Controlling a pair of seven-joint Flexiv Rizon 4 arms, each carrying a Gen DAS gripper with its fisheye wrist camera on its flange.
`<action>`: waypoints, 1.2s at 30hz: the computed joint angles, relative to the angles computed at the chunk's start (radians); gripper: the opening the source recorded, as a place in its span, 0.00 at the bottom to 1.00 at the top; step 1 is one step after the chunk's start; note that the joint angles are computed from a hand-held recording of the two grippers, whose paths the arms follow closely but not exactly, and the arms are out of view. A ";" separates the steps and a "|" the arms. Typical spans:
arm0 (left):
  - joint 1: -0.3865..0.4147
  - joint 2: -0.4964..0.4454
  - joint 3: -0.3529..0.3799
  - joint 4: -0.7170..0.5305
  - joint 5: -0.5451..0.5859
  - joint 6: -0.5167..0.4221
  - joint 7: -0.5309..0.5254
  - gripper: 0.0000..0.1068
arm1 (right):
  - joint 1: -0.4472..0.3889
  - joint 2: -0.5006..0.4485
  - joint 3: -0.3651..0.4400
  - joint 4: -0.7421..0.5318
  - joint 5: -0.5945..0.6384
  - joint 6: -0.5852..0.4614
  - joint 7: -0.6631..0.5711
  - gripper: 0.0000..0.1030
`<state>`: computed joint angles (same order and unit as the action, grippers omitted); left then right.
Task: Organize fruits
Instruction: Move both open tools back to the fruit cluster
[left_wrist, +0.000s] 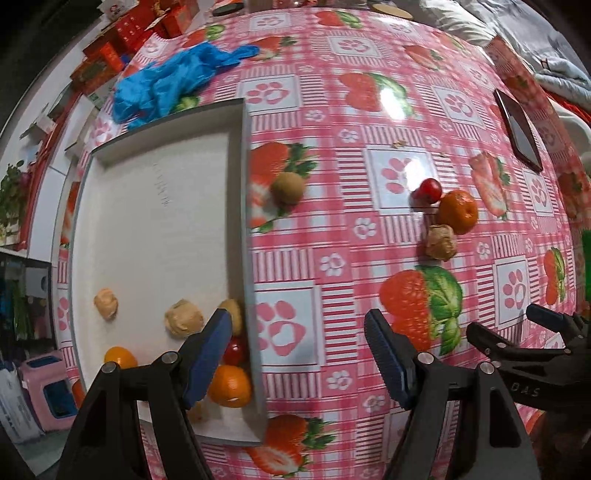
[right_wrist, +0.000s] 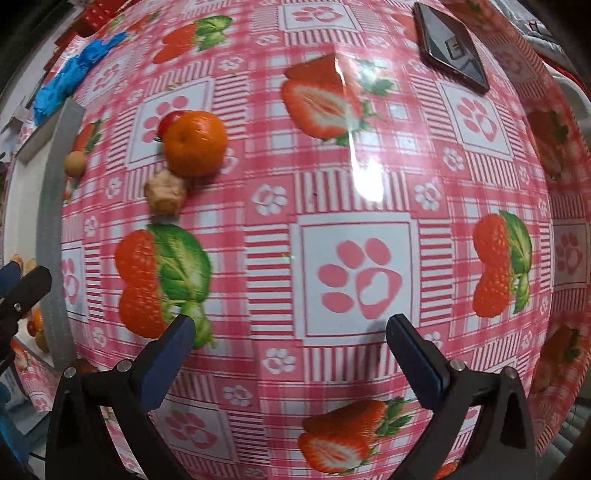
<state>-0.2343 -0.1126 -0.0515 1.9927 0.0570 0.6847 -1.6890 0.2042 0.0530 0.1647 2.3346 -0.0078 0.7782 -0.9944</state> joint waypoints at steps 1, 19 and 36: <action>-0.003 -0.002 -0.003 -0.004 0.001 -0.002 -0.001 0.70 | -0.001 -0.003 -0.002 0.001 -0.005 -0.002 0.000 1.00; -0.039 -0.047 -0.022 -0.048 -0.023 -0.033 0.006 0.70 | -0.036 -0.028 -0.018 0.052 -0.071 0.027 0.008 1.00; -0.068 -0.135 -0.052 -0.126 -0.152 -0.023 0.028 0.70 | -0.033 -0.011 -0.010 0.092 -0.107 0.080 0.049 1.00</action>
<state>-0.3019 -0.2475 -0.1036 1.8668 -0.0954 0.6614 -1.6613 0.1715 0.0419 0.1551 2.4267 -0.1144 0.8579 -0.9451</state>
